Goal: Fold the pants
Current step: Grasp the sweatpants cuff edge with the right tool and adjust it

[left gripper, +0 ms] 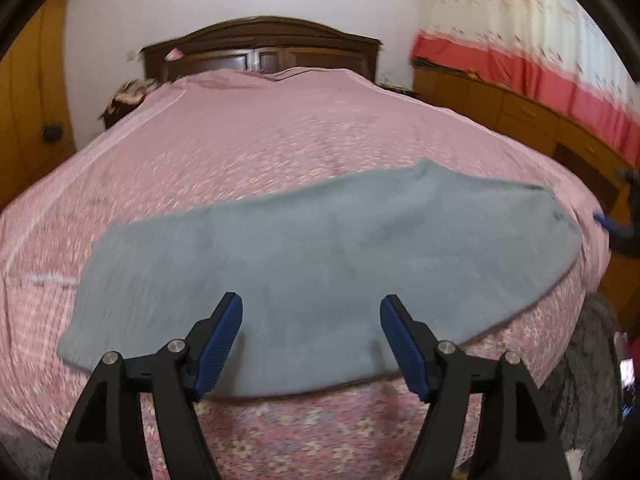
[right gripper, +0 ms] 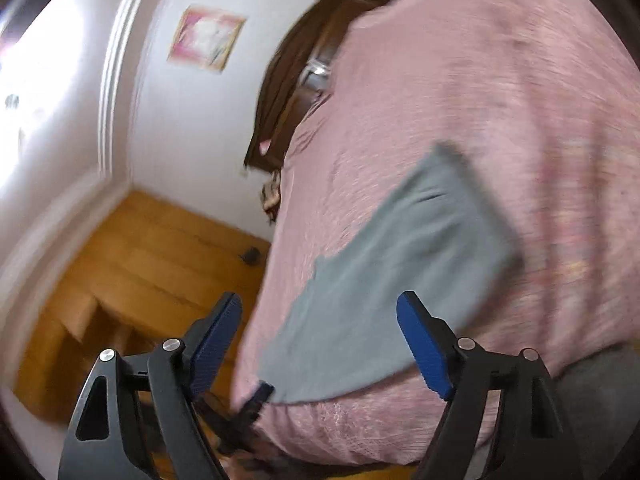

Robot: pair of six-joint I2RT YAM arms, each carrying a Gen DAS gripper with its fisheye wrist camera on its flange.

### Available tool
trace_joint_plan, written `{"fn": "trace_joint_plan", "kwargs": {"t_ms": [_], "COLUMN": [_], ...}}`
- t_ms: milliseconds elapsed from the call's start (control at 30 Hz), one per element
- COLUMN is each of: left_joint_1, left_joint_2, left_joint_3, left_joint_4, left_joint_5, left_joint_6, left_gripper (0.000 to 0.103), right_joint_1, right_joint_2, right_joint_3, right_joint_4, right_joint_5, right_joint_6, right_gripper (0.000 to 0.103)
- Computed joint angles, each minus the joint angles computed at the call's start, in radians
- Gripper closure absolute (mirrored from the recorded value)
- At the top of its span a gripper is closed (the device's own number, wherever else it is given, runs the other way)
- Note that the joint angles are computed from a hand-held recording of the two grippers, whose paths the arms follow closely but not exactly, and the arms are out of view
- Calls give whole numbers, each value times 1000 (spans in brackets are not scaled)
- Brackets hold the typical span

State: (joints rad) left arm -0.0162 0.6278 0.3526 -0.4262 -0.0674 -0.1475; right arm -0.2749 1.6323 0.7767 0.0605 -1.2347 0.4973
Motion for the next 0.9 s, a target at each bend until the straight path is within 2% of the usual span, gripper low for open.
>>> {"fn": "trace_joint_plan", "kwargs": {"t_ms": [100, 200, 333, 400, 500, 533, 600, 667, 767, 900], "left_joint_1": [131, 183, 185, 162, 117, 115, 127, 140, 146, 146], "left_joint_2": [8, 22, 3, 5, 5, 4, -2, 1, 3, 7], "left_joint_3": [-24, -37, -40, -38, -36, -35, -38, -39, -33, -34], "left_joint_4": [22, 29, 15, 12, 7, 4, -1, 1, -8, -5], "left_joint_5": [113, 148, 146, 120, 74, 71, 85, 99, 107, 104], "left_joint_6": [-2, -9, -2, -5, -16, -15, -12, -6, -3, -3], "left_gripper": [27, 27, 26, 25, 25, 25, 25, 24, 24, 24], "right_joint_1": [-61, -45, -9, 41, 57, 51, 49, 52, 55, 31], "right_joint_2": [132, 190, 214, 222, 269, 276, 273, 295, 307, 311], "right_joint_3": [68, 104, 84, 89, 91, 91, 66, 81, 88, 17], "right_joint_4": [-100, -190, -135, -116, -6, 22, 160, 191, 180, 246], "right_joint_5": [-5, 9, -5, 71, 73, 69, 90, 88, 68, 5], "right_joint_6": [-94, -187, -201, -180, -72, -52, 38, 75, 53, 0], "right_gripper": [21, 21, 21, 22, 25, 25, 25, 25, 25, 27]}}
